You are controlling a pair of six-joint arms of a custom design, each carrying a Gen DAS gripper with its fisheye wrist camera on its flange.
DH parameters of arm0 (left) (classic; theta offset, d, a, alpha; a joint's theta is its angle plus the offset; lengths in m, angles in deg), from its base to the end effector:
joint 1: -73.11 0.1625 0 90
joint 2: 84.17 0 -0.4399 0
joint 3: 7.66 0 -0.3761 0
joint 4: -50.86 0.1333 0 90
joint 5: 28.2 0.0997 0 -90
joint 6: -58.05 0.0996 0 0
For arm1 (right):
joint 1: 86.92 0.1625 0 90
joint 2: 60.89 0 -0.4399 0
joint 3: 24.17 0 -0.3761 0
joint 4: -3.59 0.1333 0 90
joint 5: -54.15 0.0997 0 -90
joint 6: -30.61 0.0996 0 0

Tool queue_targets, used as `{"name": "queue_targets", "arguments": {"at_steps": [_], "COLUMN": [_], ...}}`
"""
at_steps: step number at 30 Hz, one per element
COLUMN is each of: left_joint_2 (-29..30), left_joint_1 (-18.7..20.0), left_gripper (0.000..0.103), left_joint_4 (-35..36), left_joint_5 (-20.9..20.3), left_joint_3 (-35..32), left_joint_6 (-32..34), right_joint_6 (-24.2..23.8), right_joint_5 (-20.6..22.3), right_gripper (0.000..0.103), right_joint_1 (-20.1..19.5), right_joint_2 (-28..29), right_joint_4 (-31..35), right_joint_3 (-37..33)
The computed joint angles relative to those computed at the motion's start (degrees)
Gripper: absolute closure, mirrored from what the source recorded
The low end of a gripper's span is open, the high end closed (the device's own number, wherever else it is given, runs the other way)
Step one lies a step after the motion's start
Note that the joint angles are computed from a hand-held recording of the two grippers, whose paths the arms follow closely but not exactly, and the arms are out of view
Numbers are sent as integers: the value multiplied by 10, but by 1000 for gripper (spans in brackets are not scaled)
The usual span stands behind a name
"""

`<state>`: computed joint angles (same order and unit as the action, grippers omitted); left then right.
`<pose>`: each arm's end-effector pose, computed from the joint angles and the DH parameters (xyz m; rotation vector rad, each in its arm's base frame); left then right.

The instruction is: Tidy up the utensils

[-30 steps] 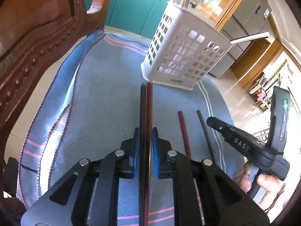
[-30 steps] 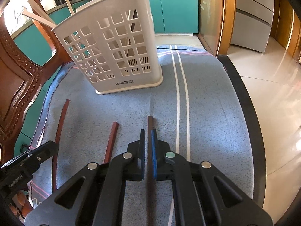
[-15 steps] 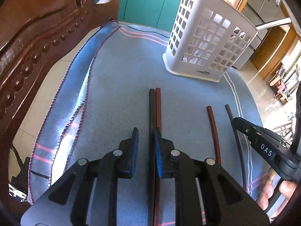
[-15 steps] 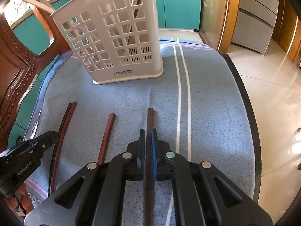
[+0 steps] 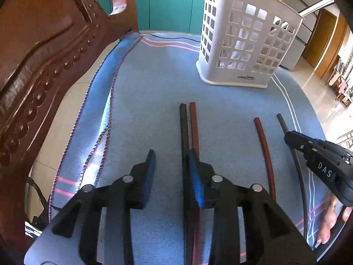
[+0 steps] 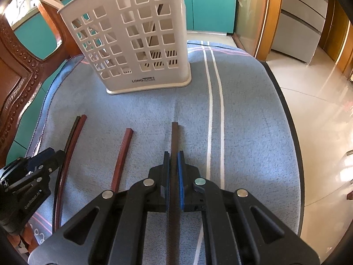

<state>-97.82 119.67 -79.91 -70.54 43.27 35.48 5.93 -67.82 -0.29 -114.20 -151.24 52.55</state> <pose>-0.4207 -0.7452 -0.0224 0.4028 2.3652 -0.6385 0.0370 -0.7421 0.3684 0.1843 -2.3558 0.6986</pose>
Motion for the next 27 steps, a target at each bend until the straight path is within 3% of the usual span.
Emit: {"name": "queue_targets", "arguments": {"at_steps": [8, 9, 10, 11, 17, 23, 27], "left_joint_2": [50, 53, 55, 57, 28, -43, -64], "left_joint_1": [2, 3, 3, 4, 1, -26, -42], "left_gripper": [72, 77, 91, 96, 96, 96, 96], "left_joint_4": [80, 89, 92, 94, 7, -156, -244], "left_joint_5": [18, 14, 10, 7, -29, -78, -101], "left_joint_3": [-98, -108, -113, -119, -67, 18, 24], "left_joint_6": [3, 2, 5, 7, 24, 99, 156], "right_joint_6": [-49, -52, -55, -51, -35, -16, -4], "right_joint_5": [-46, -48, -47, -41, 34, 151, 214], "right_gripper": [95, 95, 95, 96, 97, 96, 96], "right_joint_1": [13, 14, 14, 13, 3, 3, 7], "right_joint_2": [20, 21, 22, 21, -10, -82, -119], "right_joint_4": [-46, -48, -48, -44, -27, -8, -14], "right_joint_3": [3, 3, 2, 1, 12, 31, 34]}}
